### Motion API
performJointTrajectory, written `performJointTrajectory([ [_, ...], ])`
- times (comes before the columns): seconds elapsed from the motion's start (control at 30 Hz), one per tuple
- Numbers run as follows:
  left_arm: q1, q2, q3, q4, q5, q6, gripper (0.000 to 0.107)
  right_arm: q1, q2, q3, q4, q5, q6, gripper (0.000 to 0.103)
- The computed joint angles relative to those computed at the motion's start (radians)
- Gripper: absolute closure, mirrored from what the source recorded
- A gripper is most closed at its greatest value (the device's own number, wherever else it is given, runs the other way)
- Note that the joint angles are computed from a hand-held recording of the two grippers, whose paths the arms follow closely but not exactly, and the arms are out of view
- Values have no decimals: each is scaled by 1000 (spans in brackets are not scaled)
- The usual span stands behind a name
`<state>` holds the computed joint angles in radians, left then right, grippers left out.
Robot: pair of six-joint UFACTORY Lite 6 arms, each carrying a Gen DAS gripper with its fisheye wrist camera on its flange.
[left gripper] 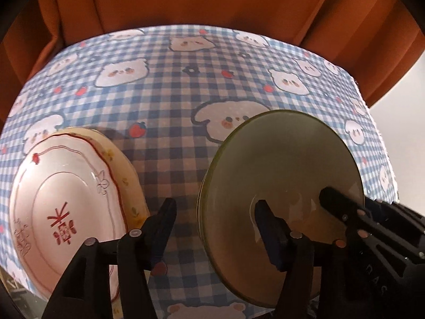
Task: Organize plates and bowls
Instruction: 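Lift the nested bowl stack with the right gripper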
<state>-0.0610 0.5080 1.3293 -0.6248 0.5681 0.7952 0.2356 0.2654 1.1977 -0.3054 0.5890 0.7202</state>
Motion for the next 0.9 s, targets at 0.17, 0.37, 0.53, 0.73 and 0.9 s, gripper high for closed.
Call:
performJointTrajectory([
  [0.17, 19, 61, 55, -11, 46, 22, 42, -7, 15, -1, 15, 32, 48, 62],
  [0.37, 23, 82, 78, -9, 59, 18, 42, -51, 20, -20, 80, -13, 23, 51],
  [0.53, 13, 60, 62, 23, 49, -18, 44, -106, 18, -43, 225, -91, -127, 51],
  [0.73, -22, 22, 18, 59, 12, -87, 45, -160, 41, -38, 472, -142, -414, 52],
  [0.9, -58, -5, -17, 101, -30, -159, 48, -201, 105, -1, 788, -123, -767, 64],
])
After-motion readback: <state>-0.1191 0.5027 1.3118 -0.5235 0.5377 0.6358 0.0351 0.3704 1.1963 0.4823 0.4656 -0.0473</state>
